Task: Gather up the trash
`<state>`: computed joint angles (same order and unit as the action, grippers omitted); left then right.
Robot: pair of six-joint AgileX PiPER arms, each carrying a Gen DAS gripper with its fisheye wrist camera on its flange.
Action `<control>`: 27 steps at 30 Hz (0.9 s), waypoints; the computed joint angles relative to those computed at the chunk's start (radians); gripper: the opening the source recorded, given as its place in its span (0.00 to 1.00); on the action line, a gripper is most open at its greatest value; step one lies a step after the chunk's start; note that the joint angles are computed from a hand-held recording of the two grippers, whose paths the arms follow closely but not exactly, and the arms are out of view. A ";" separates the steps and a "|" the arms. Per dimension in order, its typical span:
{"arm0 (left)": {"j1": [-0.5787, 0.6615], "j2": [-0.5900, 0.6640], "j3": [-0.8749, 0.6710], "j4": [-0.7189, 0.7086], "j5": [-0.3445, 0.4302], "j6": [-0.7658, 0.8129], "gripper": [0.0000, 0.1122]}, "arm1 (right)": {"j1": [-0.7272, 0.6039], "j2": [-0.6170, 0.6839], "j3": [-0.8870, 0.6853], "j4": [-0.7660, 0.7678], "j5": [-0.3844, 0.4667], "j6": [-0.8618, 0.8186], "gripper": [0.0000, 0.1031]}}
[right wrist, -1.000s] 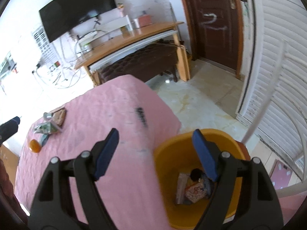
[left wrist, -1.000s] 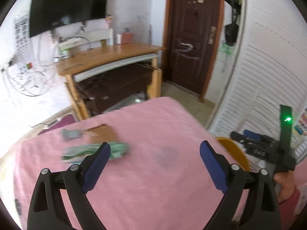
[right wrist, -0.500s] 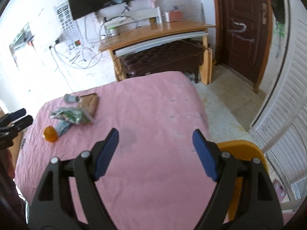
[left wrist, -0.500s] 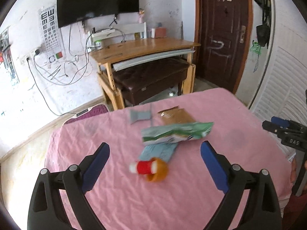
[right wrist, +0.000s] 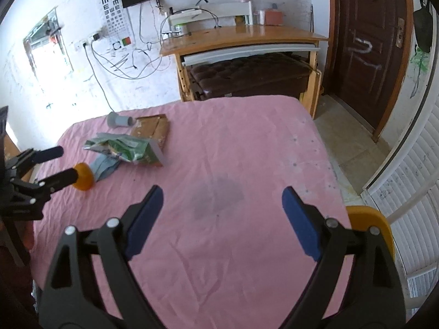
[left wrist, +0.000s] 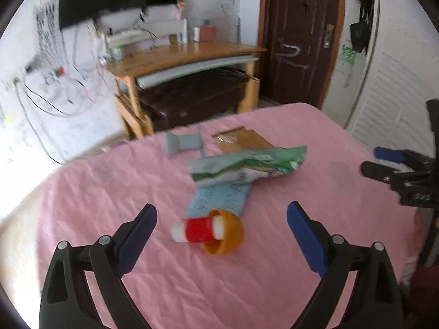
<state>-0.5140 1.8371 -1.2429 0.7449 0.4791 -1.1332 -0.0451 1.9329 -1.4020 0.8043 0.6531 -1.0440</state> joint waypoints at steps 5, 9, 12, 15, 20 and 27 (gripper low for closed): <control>0.024 -0.050 0.090 -0.210 -0.173 0.198 0.81 | 0.007 0.008 0.006 -0.012 -0.008 0.010 0.83; 0.005 -0.061 0.120 -0.195 -0.199 0.181 0.81 | 0.006 0.010 0.010 -0.006 -0.009 0.006 0.83; -0.001 -0.061 0.135 -0.230 -0.223 0.208 0.81 | 0.002 0.008 0.015 0.001 -0.005 -0.006 0.83; -0.014 -0.048 0.129 -0.235 -0.224 0.211 0.81 | 0.001 0.006 0.016 -0.001 -0.002 -0.010 0.83; -0.059 0.004 0.064 -0.058 -0.111 0.034 0.80 | 0.009 0.004 0.021 -0.001 -0.007 -0.007 0.83; -0.042 0.126 -0.113 -0.207 0.042 0.187 0.61 | 0.018 0.004 0.031 0.006 -0.012 -0.013 0.83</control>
<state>-0.5555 1.9633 -1.3555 0.5374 0.5216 -0.9461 -0.0266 1.9369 -1.3706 0.8105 0.6408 -1.0572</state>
